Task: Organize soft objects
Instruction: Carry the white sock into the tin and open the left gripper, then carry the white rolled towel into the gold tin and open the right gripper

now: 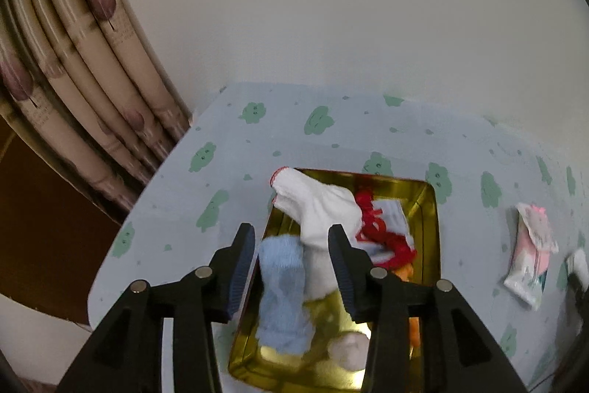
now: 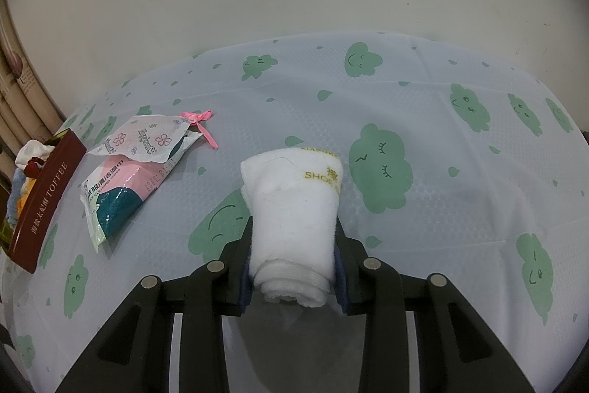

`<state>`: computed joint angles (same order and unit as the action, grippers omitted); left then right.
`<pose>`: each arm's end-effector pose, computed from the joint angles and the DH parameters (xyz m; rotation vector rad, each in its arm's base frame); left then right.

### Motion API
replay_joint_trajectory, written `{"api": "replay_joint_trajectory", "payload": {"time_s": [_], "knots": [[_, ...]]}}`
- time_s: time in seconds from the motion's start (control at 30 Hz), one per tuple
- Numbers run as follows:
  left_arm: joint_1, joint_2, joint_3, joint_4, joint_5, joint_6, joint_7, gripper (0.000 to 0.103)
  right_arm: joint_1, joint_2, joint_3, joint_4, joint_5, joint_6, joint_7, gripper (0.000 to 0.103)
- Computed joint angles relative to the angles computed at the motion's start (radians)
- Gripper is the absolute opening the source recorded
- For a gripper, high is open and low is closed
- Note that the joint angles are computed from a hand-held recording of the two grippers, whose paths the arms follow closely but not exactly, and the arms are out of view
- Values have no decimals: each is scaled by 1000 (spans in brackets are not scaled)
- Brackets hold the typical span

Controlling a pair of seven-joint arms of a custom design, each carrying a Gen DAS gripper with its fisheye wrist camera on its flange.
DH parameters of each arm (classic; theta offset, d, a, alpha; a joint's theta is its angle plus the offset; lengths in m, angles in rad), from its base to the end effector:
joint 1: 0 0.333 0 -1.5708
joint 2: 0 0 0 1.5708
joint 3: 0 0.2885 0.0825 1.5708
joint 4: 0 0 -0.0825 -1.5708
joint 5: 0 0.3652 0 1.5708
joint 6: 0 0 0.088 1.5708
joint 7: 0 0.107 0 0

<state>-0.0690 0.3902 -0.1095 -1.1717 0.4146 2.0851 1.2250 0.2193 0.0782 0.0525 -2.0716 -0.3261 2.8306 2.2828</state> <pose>0.6751 -0.0840 0.6100 -1.8673 1.7259 -0.3480 0.5640 0.1735 0.4535 -1.6204 1.9146 -0.5016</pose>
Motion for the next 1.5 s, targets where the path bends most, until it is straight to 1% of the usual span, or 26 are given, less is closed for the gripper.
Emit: {"api": "replay_joint_trajectory", "payload": {"time_s": [0.07, 0.17, 0.27, 0.4, 0.47, 0.53, 0.63, 0.8, 0.9, 1.03, 1.13, 1.2, 1.27, 1.33, 1.43, 1.5], "knots": [[9, -73, -4, -119, 0, 57, -12, 43, 1, 1, -1, 2, -4, -3, 1, 32], [30, -151, -8, -255, -20, 123, -29, 43, 2, 1, -2, 5, -17, -10, 9, 32], [44, -207, -3, -360, -15, 177, -63, 43, 11, 6, -6, 22, -71, -41, 43, 30], [56, -263, 7, -462, 22, 226, -129, 43, 25, 5, -9, 38, -143, -87, 103, 28], [66, -279, 10, -493, 19, 238, -145, 43, 32, 3, -7, 47, -173, -117, 133, 28], [75, -296, 13, -526, 20, 259, -155, 43, 39, 2, -3, 58, -188, -146, 146, 27], [86, -331, 21, -586, 54, 298, -208, 43, 50, -5, 4, 69, -211, -177, 166, 27], [97, -361, 25, -639, 137, 312, -287, 44, 73, -2, 18, 116, -232, -227, 176, 27], [106, -377, 29, -668, 150, 330, -314, 44, 91, 4, 28, 147, -233, -234, 178, 27], [116, -404, 31, -708, 215, 363, -373, 44, 122, 24, 45, 204, -237, -240, 171, 27], [124, -417, 31, -728, 268, 371, -417, 48, 150, 59, 61, 273, -221, -253, 125, 27], [129, -415, 34, -729, 248, 374, -412, 51, 169, 87, 69, 323, -210, -267, 93, 27], [135, -419, 39, -741, 226, 398, -421, 51, 191, 125, 81, 383, -191, -270, 49, 27], [139, -418, 38, -740, 230, 396, -433, 51, 210, 160, 87, 435, -173, -276, 13, 27], [147, -428, 39, -748, 271, 401, -486, 52, 240, 237, 106, 546, -120, -291, -66, 27], [153, -430, 43, -748, 269, 397, -504, 52, 267, 302, 114, 640, -98, -311, -124, 27]]}}
